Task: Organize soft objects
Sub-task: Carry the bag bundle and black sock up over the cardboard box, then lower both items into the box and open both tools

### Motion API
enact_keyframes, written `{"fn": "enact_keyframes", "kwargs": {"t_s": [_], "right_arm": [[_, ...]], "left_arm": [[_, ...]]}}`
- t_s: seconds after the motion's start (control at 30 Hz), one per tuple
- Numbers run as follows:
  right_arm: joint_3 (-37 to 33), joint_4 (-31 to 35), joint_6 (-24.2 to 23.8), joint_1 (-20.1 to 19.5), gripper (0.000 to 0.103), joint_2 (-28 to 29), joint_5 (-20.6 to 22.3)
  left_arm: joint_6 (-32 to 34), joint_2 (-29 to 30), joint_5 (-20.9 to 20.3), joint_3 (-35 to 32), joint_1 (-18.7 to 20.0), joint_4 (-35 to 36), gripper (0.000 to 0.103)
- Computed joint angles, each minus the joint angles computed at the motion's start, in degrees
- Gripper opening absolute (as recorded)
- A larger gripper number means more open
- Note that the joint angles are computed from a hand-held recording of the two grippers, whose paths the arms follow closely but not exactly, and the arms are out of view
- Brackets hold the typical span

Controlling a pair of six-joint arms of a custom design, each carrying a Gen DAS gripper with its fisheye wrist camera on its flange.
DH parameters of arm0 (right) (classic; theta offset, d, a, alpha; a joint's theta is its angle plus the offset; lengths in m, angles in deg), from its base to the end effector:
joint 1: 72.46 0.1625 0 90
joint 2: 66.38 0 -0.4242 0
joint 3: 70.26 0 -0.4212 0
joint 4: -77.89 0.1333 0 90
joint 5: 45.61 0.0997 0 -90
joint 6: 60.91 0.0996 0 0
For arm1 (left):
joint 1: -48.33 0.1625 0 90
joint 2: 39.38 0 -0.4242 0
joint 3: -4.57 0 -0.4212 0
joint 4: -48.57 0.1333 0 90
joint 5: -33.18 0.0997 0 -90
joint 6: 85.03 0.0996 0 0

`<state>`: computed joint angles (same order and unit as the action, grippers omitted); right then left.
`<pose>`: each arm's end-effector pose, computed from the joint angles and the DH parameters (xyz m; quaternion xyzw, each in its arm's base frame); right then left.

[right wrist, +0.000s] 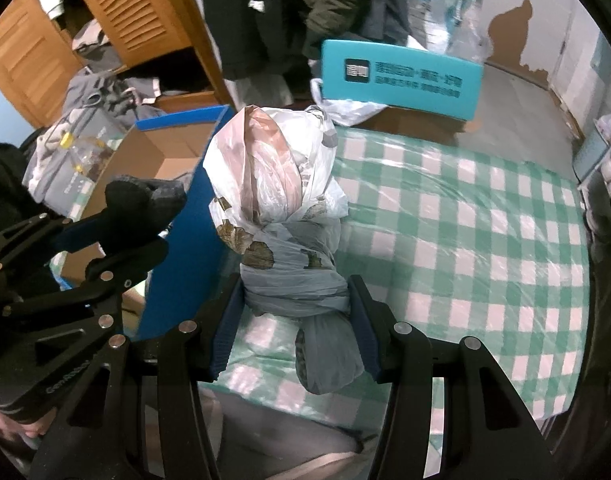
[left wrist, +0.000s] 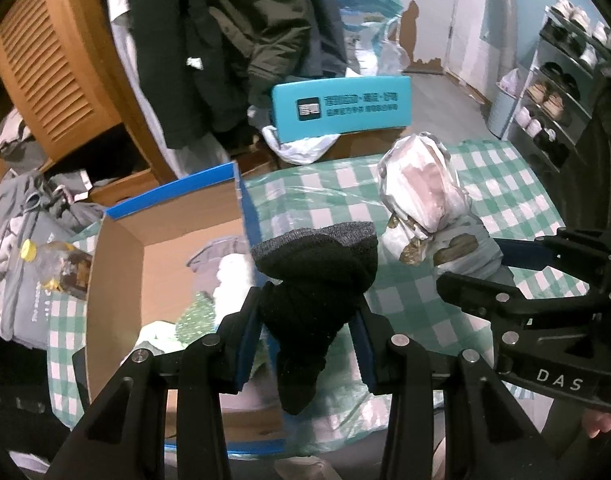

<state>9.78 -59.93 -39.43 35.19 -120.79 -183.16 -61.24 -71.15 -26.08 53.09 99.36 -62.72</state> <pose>0.2827 -0.6912 0.3007 -0.1075 -0.8949 0.2984 0.3138 -0.4040 -0.7924 0.1870 0.4927 0.8280 -0.0728 0.2575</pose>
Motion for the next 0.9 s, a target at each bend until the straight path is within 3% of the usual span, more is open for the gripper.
{"fn": "enact_keyframes", "kwargs": {"t_s": [0.9], "right_arm": [[-19.8, 7.7, -5.6, 1.6, 0.051, 14.2, 2.4]], "left_arm": [[-1.8, 3.5, 4.7, -11.1, 5.1, 1.9, 0.043]]}}
